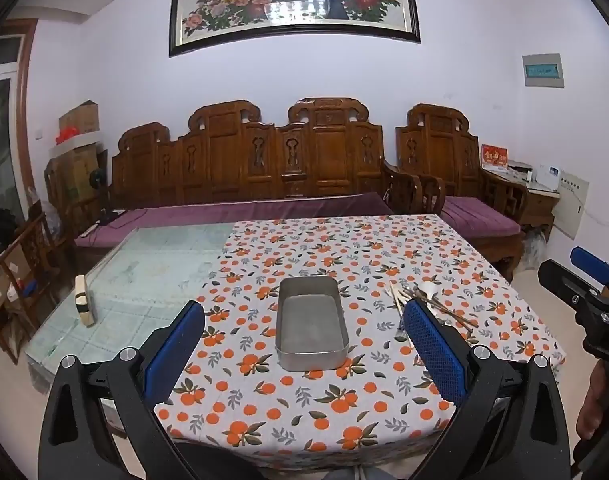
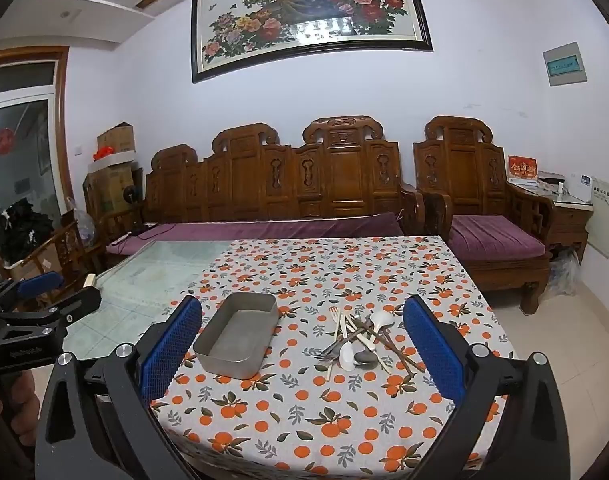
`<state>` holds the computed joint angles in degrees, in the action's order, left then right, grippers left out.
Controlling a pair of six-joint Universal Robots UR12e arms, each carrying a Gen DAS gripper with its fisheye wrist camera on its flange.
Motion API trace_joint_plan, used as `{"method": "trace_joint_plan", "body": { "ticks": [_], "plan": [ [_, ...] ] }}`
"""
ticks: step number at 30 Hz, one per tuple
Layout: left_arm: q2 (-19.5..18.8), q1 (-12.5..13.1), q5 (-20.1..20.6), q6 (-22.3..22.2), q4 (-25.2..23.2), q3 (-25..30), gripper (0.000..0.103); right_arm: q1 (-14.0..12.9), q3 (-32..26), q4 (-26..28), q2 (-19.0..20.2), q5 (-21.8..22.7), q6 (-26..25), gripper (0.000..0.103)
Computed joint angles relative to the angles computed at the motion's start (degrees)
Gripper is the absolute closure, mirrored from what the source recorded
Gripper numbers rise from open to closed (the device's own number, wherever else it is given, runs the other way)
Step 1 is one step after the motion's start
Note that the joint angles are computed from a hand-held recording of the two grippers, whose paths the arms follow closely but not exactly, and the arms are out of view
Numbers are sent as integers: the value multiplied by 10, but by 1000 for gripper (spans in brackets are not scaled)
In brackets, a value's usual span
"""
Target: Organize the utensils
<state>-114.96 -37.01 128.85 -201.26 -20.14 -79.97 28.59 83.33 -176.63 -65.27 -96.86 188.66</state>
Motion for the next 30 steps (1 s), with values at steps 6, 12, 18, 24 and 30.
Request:
{"method": "trace_joint_plan", "body": {
  "ticks": [6,12,18,24,30],
  "plan": [
    [-2,0,2,5,7,2,7,-3,3,0,-4,4,-1,2],
    [-2,-1,4,8,13,2,7,-3,1,1,-3,1,-2,2],
    [-3,-3,8,8,16,1,7,-4,2,-1,-3,2,-2,2],
    [-3,-4,8,9,18,0,7,-4,3,-4,-2,3,-2,2],
    [-4,-3,8,8,20,-2,7,-5,5,-4,-5,4,-2,2]
  ]
}}
